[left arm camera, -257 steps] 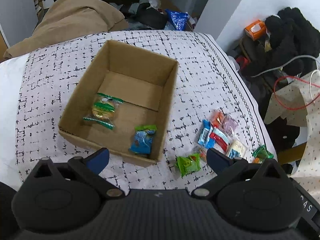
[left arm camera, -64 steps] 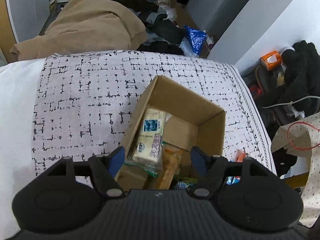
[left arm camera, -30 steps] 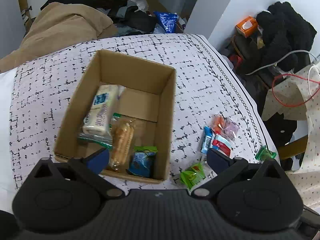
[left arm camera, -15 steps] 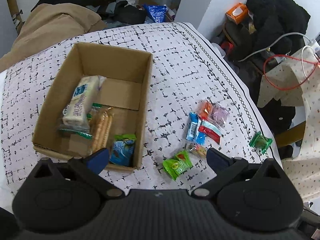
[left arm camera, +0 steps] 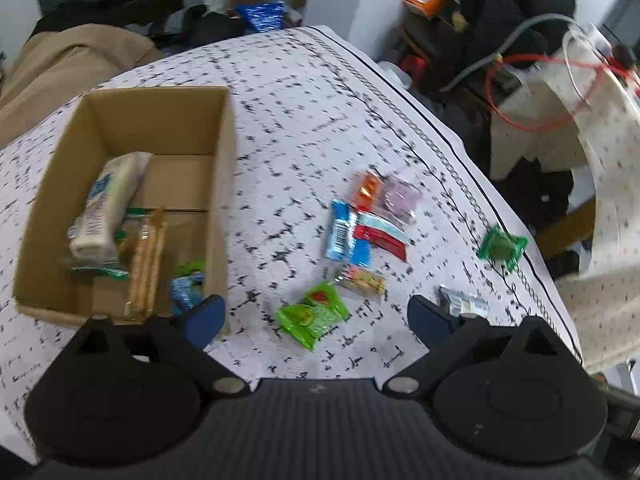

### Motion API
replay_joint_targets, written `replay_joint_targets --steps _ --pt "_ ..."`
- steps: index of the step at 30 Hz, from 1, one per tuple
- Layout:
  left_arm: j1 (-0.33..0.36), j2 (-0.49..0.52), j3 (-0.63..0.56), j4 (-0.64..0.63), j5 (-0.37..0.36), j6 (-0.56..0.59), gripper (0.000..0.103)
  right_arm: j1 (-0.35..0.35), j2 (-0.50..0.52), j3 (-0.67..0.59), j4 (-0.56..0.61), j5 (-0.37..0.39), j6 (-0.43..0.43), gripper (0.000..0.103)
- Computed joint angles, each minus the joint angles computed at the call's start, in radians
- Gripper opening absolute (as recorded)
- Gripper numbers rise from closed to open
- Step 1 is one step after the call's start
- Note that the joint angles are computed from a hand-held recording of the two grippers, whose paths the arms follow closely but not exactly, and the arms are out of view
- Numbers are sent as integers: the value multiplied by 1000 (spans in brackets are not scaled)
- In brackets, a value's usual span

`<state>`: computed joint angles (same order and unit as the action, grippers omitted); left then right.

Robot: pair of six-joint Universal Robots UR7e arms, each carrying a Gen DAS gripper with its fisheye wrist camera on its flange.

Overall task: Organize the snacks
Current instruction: 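Withdraw both tools from the box toward the remaining snacks, then grasp the green snack packet with the left tool while the right tool grasps the white cheese packet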

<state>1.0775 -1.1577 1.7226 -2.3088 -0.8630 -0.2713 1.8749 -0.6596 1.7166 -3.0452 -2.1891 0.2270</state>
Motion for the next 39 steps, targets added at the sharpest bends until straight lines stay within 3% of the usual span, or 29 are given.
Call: replay_joint_targets --steps 17,20,31,36,38,39 --pt "26 98 -14 5 29 125 70 -51 22 -27 36 36 15 80" --pt "28 114 -15 -5 31 166 69 -58 29 -40 45 38 17 80" --pt "57 158 -48 58 43 155 67 -63 71 -99 95 12 -11 80" --pt "55 163 -44 62 57 152 63 -66 86 -124 132 8 -9 70" --pt "57 164 -45 68 62 137 60 -67 89 -131 158 2 9 56" --pt "58 163 -44 69 67 125 54 -66 91 -131 159 -6 11 54"
